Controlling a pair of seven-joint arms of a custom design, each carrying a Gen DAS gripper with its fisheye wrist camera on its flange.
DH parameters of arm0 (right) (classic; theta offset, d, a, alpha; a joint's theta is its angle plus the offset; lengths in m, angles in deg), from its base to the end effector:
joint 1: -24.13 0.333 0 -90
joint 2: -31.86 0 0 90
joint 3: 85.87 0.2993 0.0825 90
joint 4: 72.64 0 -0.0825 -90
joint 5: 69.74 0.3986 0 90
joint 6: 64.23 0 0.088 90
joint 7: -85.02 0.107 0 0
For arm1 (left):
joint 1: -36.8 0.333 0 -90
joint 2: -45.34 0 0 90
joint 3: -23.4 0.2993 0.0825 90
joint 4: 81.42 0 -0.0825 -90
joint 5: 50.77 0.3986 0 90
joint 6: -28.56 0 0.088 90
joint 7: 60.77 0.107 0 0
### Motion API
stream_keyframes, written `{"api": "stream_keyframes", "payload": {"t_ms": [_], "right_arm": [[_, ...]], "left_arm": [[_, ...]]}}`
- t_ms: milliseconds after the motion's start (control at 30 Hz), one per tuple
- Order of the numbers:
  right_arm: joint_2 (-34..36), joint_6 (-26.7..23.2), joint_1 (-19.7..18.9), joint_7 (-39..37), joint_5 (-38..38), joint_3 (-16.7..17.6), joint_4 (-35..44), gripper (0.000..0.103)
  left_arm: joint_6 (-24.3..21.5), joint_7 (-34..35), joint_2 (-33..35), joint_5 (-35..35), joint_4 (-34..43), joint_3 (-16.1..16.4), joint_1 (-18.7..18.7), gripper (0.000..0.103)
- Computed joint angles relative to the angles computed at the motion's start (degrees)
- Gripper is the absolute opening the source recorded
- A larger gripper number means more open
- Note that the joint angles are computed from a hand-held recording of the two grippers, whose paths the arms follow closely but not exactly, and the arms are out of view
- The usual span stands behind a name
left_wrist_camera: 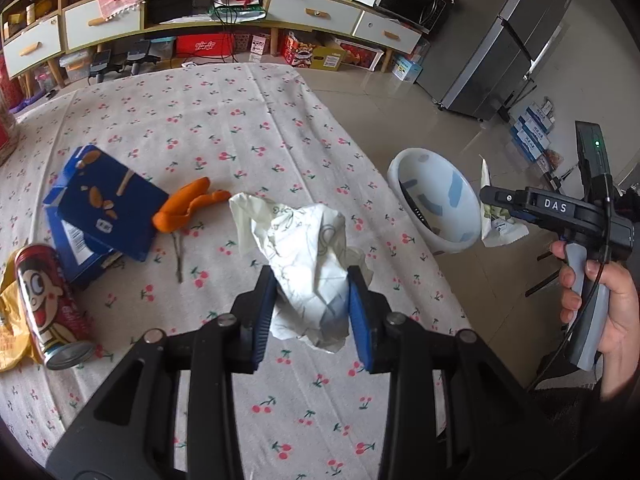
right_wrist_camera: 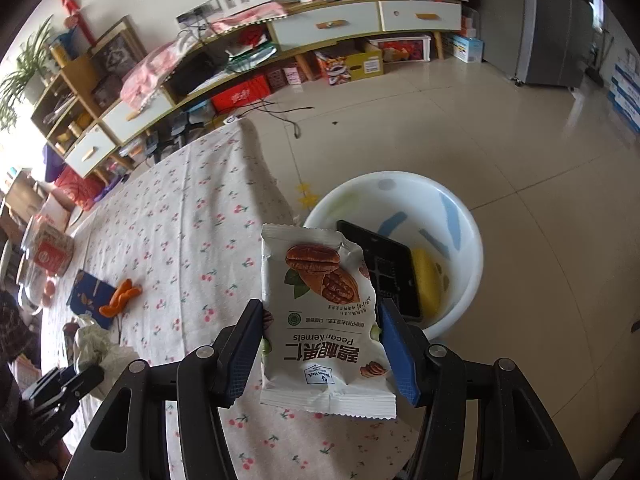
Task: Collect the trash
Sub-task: 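Carry the pecan bag with the right tool while the left tool carries the paper toward the bin, then open the right tool over the bin while the left tool releases the paper into it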
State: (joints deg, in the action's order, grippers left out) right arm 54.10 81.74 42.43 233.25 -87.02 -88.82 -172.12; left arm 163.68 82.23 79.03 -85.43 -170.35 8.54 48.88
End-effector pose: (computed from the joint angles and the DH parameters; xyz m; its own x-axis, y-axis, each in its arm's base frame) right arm 0.6691 0.1914 0.3777 -0.4592 -0.8708 -0.1755 -0.7611 0.4876 -0.4278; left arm 0.7254 -0.0141 0.3200 -0.5492 -0.7778 0.3058 -0.7823 0.3496 -0.5156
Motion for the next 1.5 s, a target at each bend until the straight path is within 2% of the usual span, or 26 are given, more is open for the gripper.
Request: {"api": "stream_keyframes", "payload": {"t_ms": [200, 300, 433, 600, 767, 1000, 1233, 1333, 1367, 1400, 1467, 1500], "right_arm": [[-0.1, -0.3, -1.2, 3.1, -0.1, -1.5, -1.6, 0.061], [-0.5, 1.6, -1.6, 5.3, -0.8, -2.1, -3.0, 0.061], [-1.3, 4.0, -2.4, 7.2, -0.8, -2.3, -5.1, 0.073], [-3.7, 7.4, -2.7, 10.0, -2.4, -3.0, -8.6, 0.078], [-6.5, 6.0, -3.2, 11.6, -3.4, -2.7, -11.5, 0.078], [-12.5, 4.9, -4.9, 14.3, -6.0, -1.5, -18.1, 0.079], [-15.2, 3.2, -6.2, 16.7, -8.8, 0.1, -21.0, 0.079], [-16.1, 3.0, -6.5, 17.7, -9.9, 0.5, -21.8, 0.079], [-16.4, 2.9, -6.6, 17.9, -10.3, 0.7, -22.0, 0.079], [-16.6, 2.6, -6.7, 18.1, -10.8, 0.8, -22.2, 0.079], [-17.2, 1.9, -6.8, 18.3, -11.5, 1.1, -22.5, 0.080], [-17.3, 1.7, -6.8, 18.3, -11.7, 1.3, -22.5, 0.080]], "left_arm": [[0.1, 1.0, 0.9, 0.9, 1.3, -1.5, -2.2, 0.037], [-0.6, 1.8, 1.7, 1.2, 2.8, -2.1, -3.2, 0.037], [-1.5, 1.8, 2.8, 1.9, 4.5, -2.6, -4.8, 0.037], [-2.2, 1.4, 4.2, 2.9, 6.5, -3.0, -6.5, 0.037], [-3.5, -0.2, 6.0, 4.3, 9.1, -3.2, -8.1, 0.037], [-1.7, -1.5, 8.0, 6.4, 10.4, -3.8, -10.6, 0.037], [-0.8, -1.9, 9.8, 7.1, 12.3, -4.8, -12.1, 0.038], [-0.4, -2.9, 10.6, 8.3, 13.5, -4.4, -13.0, 0.043], [0.2, -3.4, 10.5, 8.7, 13.4, -4.2, -13.2, 0.049], [1.0, -3.7, 9.9, 8.8, 12.5, -4.2, -13.1, 0.061], [3.9, -3.6, 8.5, 8.6, 10.3, -4.2, -12.7, 0.076], [5.3, -3.3, 7.8, 8.6, 9.1, -4.4, -12.5, 0.078]]}}
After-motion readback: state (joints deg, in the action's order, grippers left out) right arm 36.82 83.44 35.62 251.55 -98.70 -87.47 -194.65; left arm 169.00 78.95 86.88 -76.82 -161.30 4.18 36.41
